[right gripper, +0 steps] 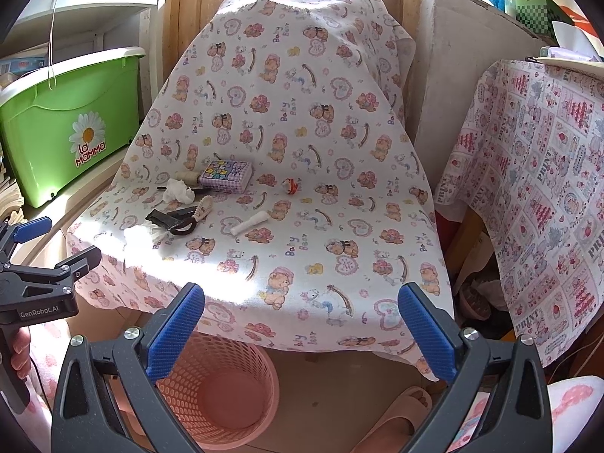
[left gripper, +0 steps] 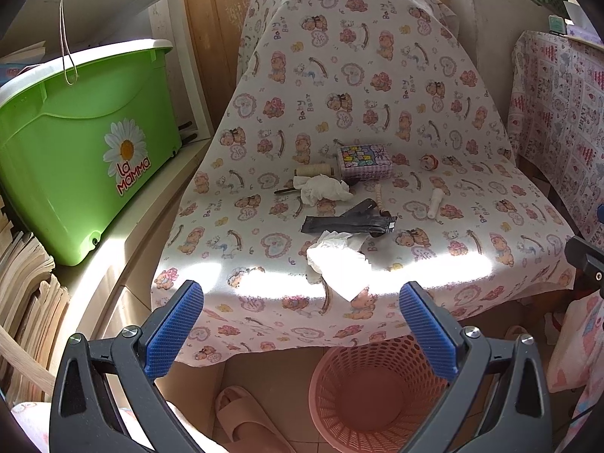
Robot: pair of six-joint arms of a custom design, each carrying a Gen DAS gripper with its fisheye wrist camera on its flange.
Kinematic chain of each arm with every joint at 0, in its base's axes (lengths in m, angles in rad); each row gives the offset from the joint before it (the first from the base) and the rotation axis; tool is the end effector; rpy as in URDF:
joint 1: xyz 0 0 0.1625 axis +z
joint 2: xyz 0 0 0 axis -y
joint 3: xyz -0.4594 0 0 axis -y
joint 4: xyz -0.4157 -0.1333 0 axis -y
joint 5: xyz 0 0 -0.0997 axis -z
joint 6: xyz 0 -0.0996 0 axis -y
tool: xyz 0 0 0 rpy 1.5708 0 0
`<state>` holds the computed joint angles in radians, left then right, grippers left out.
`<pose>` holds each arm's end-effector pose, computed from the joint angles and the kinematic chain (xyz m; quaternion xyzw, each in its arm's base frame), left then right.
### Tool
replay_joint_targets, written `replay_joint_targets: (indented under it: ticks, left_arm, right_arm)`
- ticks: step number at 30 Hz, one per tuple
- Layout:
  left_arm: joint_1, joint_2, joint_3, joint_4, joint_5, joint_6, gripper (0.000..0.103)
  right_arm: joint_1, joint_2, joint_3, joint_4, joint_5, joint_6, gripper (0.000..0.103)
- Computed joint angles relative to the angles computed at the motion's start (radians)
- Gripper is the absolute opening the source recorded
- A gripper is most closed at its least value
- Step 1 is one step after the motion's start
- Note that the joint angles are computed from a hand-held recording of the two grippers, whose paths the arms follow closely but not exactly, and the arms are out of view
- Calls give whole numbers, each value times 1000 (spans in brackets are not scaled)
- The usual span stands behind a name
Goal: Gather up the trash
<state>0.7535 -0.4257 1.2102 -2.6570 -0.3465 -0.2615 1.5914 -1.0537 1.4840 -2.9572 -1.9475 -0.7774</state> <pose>-0.4412 -0.7251 0.0559 0.1389 0.8018 -0.3973 0.4243 0.1118 -0.7359 0.4165 0.2595 -0.8371 0.3585 0.3214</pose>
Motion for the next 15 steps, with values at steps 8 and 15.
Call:
replay_joint_targets:
  ticks: [8, 15]
  left_arm:
    - [11, -19, 17, -30, -93, 0, 102]
    - [12, -6, 5, 10, -62, -18, 98]
  right_arm:
    - [2, -1, 3, 12, -4, -6, 103]
    - [2, 2, 4, 10, -8, 2, 103]
